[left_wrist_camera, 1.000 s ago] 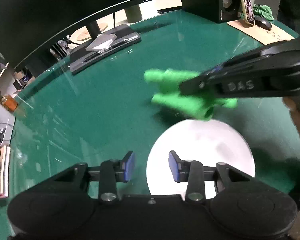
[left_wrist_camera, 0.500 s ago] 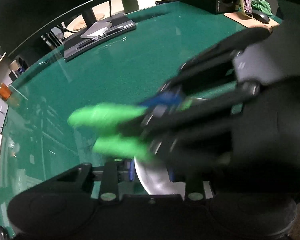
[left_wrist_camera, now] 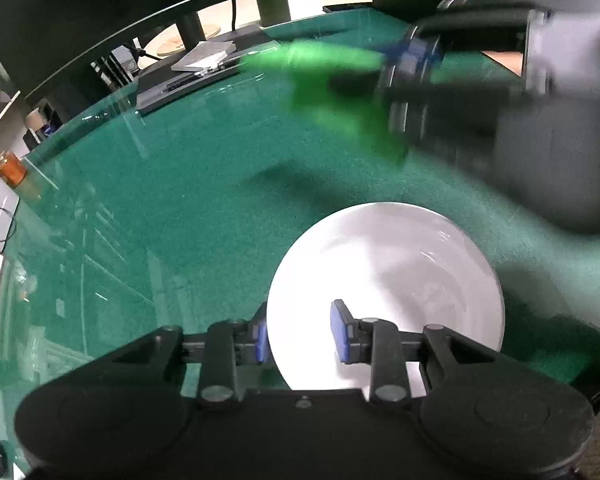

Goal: Clean bowl
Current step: 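Swipe the cloth across the bowl again with the right gripper, then rub the green cloth over the bowl rim with the right gripper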

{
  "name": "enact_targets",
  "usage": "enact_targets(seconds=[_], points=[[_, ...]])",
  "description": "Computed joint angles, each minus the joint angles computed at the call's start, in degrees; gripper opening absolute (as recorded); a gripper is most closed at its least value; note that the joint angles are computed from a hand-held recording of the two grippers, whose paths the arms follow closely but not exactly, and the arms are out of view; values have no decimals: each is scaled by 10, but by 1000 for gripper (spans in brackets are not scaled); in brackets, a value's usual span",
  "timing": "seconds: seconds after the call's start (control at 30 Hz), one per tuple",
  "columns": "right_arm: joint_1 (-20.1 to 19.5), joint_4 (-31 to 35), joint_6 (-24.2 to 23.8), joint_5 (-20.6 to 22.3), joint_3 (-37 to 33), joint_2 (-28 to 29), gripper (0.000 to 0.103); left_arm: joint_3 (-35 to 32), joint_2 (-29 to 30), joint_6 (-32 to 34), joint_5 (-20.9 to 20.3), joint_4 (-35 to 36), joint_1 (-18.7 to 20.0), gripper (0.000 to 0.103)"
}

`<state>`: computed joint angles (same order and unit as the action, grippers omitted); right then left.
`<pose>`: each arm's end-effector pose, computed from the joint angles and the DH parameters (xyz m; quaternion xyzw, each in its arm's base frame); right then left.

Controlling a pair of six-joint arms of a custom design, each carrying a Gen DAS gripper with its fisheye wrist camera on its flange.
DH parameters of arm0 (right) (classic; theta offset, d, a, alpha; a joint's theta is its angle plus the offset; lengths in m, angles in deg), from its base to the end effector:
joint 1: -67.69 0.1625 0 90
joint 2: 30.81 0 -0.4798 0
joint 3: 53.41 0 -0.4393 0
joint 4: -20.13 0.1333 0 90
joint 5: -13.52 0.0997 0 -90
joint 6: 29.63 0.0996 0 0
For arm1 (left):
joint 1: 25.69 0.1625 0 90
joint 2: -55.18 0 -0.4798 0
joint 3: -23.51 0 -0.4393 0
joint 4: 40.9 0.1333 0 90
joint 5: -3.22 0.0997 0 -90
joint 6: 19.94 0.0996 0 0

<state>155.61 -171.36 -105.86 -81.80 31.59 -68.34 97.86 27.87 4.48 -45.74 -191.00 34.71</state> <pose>0.0944 -0.8202 0.1535 0.5197 -0.7228 0.3257 0.3185 -0.2420 -0.8283 0.0105 0.3871 0.8471 -0.1221 0.3431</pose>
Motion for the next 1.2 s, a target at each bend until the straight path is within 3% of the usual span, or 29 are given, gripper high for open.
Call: enact_targets(seconds=[0.07, 0.17, 0.4, 0.5, 0.6, 0.8, 0.93, 1.07, 1.2], points=[[0, 34, 2, 4, 7, -7, 7, 4, -1, 4, 2, -4, -1, 30], [-1, 95, 56, 20, 8, -20, 8, 6, -1, 5, 5, -8, -2, 31], [-25, 358, 322, 132, -66, -38, 10, 4, 1, 4, 4, -11, -1, 31], [-39, 456, 410, 191, -110, -25, 9, 0, 3, 4, 5, -10, 0, 31], [-48, 472, 429, 210, -113, -24, 5, -1, 4, 1, 4, -9, 0, 31], [-49, 404, 462, 171, -93, -33, 7, -1, 4, -8, 4, -10, 1, 32], [-48, 425, 457, 178, -105, -27, 8, -3, 6, -6, 7, -12, -1, 32], [-47, 488, 438, 208, -127, -17, 8, -3, 7, -6, 10, -14, -1, 33], [-49, 455, 457, 200, -116, -21, 6, -1, 7, -10, 13, -16, -1, 35]])
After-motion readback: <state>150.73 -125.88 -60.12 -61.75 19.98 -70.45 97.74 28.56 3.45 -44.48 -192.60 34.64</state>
